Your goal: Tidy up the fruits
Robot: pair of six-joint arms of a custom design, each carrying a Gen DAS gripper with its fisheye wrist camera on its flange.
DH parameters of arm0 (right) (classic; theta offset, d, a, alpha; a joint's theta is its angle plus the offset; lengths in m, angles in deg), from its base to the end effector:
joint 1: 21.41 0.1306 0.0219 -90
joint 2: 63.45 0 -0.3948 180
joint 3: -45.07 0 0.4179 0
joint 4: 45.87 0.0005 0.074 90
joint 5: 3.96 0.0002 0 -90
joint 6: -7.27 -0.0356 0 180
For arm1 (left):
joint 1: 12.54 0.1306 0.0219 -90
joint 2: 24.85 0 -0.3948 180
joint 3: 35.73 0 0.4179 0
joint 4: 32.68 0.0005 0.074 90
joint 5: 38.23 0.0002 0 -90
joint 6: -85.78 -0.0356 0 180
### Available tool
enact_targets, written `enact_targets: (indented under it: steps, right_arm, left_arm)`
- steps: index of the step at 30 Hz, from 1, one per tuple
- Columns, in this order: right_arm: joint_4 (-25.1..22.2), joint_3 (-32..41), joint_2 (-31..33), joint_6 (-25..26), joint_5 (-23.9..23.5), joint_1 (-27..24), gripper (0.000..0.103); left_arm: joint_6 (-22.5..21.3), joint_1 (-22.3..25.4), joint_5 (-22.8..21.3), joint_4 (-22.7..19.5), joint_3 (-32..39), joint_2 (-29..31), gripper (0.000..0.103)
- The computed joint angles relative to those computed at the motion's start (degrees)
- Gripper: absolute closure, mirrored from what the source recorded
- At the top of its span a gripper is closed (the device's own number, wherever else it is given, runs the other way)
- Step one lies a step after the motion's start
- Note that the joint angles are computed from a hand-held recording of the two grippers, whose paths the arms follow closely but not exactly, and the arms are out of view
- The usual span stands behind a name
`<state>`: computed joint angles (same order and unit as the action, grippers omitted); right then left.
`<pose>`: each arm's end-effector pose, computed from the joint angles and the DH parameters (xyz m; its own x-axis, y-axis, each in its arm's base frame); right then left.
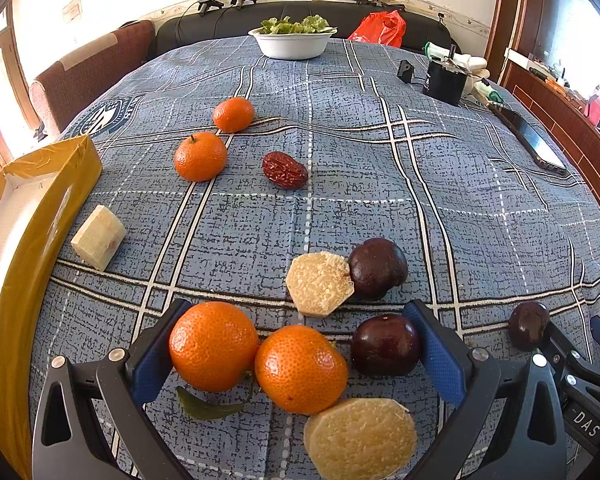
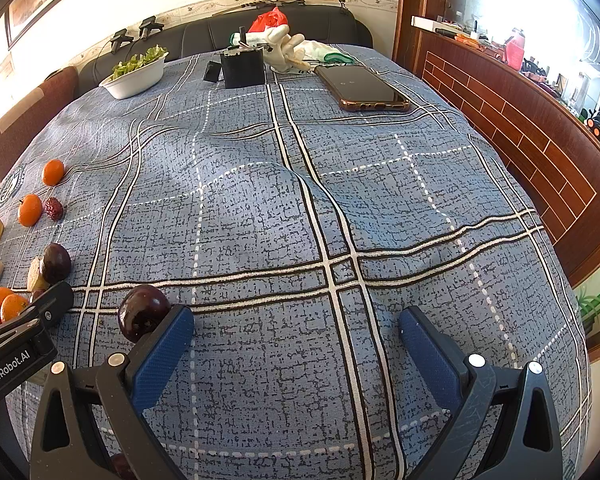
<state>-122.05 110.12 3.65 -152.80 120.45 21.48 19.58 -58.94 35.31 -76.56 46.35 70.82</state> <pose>0.2388 0.1937 0.3781 -0.6930 0.4149 -0.5896 0.5117 0.8592 0.0032 0.3691 -0.3736 0.3340 -0.7698 0.2472 -0.5884 0.3047 0.9525 0.0016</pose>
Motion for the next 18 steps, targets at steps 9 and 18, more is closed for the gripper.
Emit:
enact_targets:
  steps: [9, 18]
  right_arm:
    - [0.0, -0.1, 0.0, -0.2, 0.1, 0.2, 0.000]
    - [-0.2, 0.2, 0.3, -0.7, 0.1, 0.2, 0.000]
  left_arm:
    - [1.9, -0.2, -1.0, -0.6, 0.6, 0.5, 0.000]
    - [2.6, 0.6, 0.5, -5.3, 4.9, 3.3, 0.000]
